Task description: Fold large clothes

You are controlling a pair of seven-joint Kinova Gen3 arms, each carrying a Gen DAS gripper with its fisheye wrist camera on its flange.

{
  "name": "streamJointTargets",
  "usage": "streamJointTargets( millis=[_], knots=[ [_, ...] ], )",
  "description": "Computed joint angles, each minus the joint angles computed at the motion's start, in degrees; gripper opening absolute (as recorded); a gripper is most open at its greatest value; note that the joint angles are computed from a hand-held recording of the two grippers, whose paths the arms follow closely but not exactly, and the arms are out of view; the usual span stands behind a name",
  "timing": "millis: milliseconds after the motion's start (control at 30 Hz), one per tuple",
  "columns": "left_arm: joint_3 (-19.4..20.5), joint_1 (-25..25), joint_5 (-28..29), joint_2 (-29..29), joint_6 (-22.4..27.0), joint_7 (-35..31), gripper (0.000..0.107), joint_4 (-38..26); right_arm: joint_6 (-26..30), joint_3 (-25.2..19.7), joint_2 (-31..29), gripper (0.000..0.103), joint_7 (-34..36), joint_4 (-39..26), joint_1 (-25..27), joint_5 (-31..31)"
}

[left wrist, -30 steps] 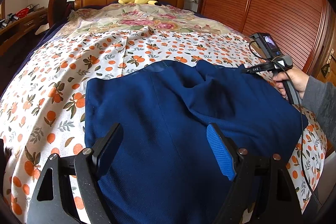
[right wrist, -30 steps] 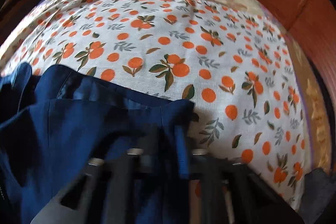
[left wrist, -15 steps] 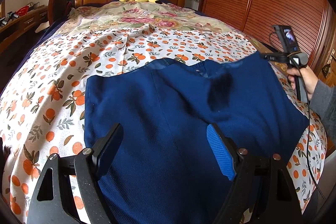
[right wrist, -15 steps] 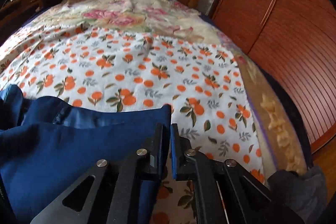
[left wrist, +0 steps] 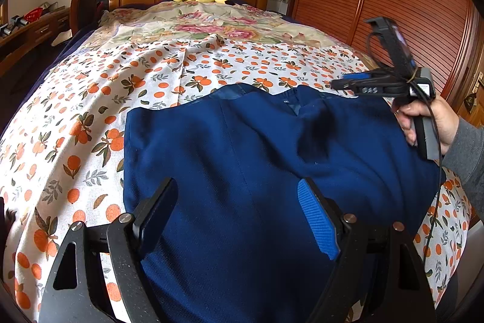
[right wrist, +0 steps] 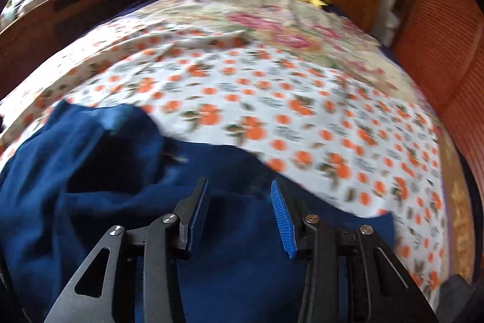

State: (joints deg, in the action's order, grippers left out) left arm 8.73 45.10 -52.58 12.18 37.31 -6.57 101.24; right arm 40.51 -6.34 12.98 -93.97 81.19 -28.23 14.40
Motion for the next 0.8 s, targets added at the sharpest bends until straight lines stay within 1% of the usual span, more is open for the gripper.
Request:
streamJointTargets(
  millis=[100,167,200,333,400,467,533,667,800],
  knots=[
    [0.03,-0.04,0.07,-0.02,-0.02,-0.08,0.082,0.01,0.59,-2.0,1.32,0.043,4.43,-1.53,-0.17,-2.47],
    [0.06,-0.04,0.12,-0.05,0.03,-0.18,0.082,0.02,2.01,-2.93,2.23,0.044,7.02,-2.97,-0.43,-4.48],
    [0.02,-0.11,0.08,-0.05,-0.16,-0.18,0.082,0.15,2.98,-2.88,3.07,0.044,8.29,-4.27,-0.77,-5.08],
    [0.0,-0.12,-0.01,-0.19,-0.3,0.03,0.082,0.38,5.85,-2.74,3.77,0.046,11.53,-4.9,-1.46,-6.07],
    [-0.09,-0.18,-0.25,-0.33,-0.63,0.47,0.082,0.69,8.29,-2.1,3.98,0.048,11.33,-5.67,-2.41,-5.49],
    [-0.06,-0.2,-0.52,-0.6,-0.87,0.93,0.082,1.07,10.64,-1.12,4.17,0.051,9.74,-6.3,-3.98,-3.37],
    [0.06,-0.38,-0.57,-0.78,-0.91,0.98,0.082,1.21,12.02,-0.68,4.74,0.052,9.42,-6.7,-3.99,-2.68],
    [0.37,-0.63,-0.67,-1.06,-0.94,1.12,0.082,1.44,12.83,-0.47,5.78,0.054,9.07,-7.55,-3.78,-2.42],
    [0.54,-0.8,-0.65,-1.01,-0.92,1.09,0.082,1.39,13.14,-0.1,7.1,0.054,8.0,-9.22,-4.64,-1.44]
  ],
)
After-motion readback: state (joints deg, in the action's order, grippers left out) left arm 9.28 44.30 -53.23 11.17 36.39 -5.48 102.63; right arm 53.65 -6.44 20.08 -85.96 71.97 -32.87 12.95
